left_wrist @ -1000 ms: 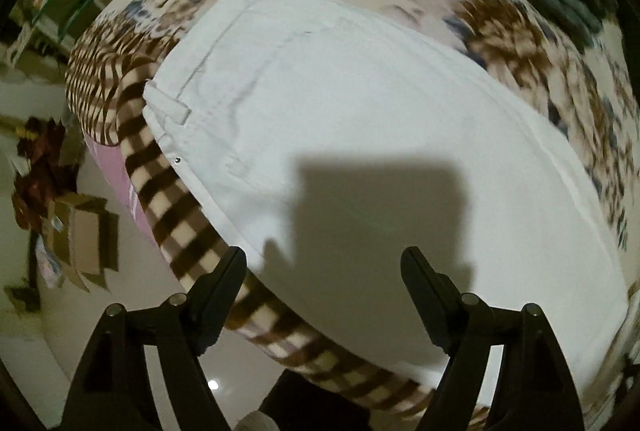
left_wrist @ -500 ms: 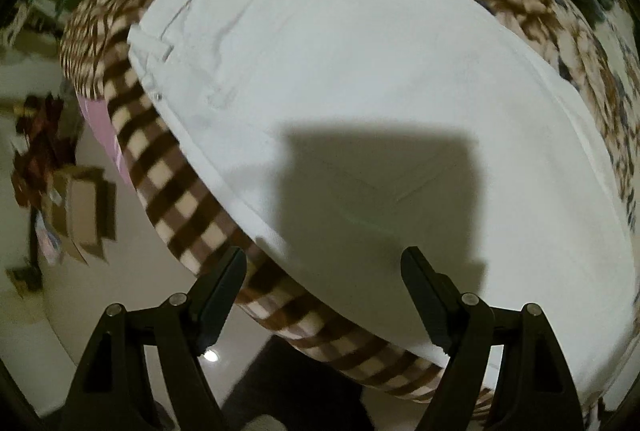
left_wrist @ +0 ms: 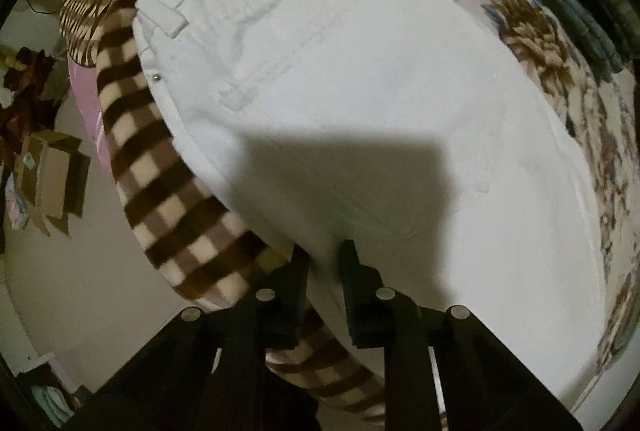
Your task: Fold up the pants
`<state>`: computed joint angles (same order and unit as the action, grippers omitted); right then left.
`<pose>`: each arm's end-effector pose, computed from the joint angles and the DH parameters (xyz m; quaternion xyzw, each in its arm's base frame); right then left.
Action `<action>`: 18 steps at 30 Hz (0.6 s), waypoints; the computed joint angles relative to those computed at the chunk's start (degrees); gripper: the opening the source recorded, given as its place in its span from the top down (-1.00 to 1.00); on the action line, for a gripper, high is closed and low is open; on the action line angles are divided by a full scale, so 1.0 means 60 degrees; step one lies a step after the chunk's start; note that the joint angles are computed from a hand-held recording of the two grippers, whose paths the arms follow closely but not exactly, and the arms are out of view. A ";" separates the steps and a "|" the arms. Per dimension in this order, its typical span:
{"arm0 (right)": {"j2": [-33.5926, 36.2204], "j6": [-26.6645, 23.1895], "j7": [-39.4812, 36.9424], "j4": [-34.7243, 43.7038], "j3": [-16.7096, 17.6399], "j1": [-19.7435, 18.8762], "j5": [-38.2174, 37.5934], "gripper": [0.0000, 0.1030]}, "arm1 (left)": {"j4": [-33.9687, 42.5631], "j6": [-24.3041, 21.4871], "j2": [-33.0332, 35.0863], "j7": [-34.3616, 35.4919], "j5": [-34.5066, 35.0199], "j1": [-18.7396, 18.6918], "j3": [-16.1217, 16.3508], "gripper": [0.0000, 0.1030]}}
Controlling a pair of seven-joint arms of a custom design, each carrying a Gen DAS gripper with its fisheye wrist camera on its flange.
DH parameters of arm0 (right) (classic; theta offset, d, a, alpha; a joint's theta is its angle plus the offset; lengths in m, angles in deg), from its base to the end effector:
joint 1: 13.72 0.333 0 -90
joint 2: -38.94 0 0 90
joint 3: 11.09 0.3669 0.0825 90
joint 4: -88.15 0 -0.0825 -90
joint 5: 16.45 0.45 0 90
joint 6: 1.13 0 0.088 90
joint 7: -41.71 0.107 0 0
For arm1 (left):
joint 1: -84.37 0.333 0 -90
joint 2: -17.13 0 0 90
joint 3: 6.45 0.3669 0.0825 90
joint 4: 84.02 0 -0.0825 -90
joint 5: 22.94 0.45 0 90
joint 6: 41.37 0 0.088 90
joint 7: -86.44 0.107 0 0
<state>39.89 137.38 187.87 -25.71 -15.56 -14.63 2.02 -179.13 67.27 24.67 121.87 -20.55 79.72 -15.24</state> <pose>0.6526 -0.0596 0.5222 -0.1447 0.9600 0.0526 0.2340 0.6687 -0.1508 0.5716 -0.9073 0.4171 -0.0501 0.0200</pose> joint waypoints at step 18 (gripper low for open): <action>-0.0065 -0.1795 -0.0768 0.0239 -0.0051 -0.0072 -0.0202 0.66 | -0.0258 -0.0271 -0.0287 0.0762 -0.0179 0.0236 0.0106 0.92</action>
